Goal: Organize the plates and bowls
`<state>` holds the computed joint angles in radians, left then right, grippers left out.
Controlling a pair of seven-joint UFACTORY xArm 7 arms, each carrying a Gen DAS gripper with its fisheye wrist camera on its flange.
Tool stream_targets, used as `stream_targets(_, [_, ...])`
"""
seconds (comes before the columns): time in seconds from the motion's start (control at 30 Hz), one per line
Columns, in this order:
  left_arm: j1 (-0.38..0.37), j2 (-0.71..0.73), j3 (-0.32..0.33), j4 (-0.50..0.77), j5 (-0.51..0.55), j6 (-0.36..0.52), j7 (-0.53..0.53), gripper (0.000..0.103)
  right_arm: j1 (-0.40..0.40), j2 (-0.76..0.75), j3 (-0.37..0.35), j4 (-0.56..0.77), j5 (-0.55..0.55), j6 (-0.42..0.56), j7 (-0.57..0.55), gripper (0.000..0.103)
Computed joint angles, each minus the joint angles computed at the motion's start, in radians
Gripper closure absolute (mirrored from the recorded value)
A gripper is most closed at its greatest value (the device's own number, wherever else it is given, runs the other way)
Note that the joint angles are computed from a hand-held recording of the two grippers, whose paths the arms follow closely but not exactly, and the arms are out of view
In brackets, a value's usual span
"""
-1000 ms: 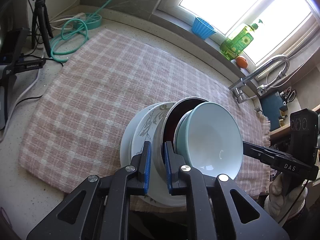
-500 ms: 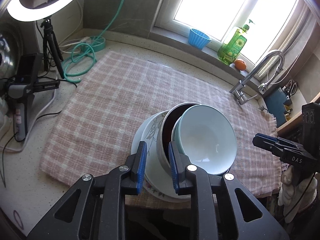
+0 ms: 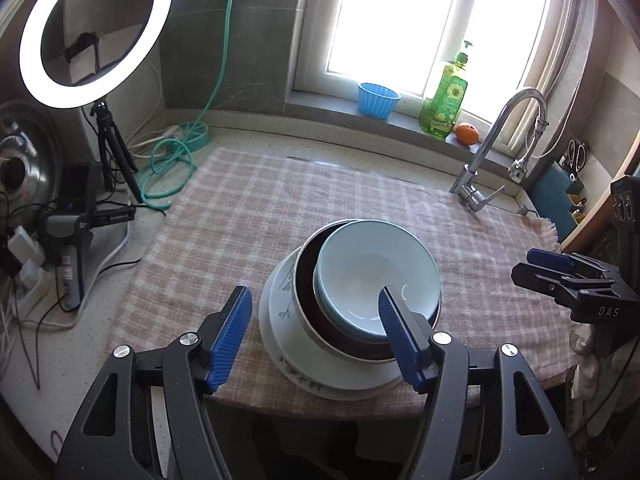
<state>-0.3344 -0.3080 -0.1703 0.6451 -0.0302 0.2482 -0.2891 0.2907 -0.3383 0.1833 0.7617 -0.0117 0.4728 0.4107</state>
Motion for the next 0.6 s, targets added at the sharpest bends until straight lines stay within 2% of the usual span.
stream_targets(0.23, [0.020, -0.033, -0.046, -0.016, 0.059, 0.001, -0.067, 0.030, -0.023, -0.064, 0.068, -0.030, -0.105, 0.008, 0.083, 0.012])
stream_targets(0.6, [0.023, -0.041, -0.062, -0.018, 0.101, -0.002, -0.124, 0.029, -0.035, -0.119, 0.064, -0.068, -0.123, -0.013, 0.149, 0.012])
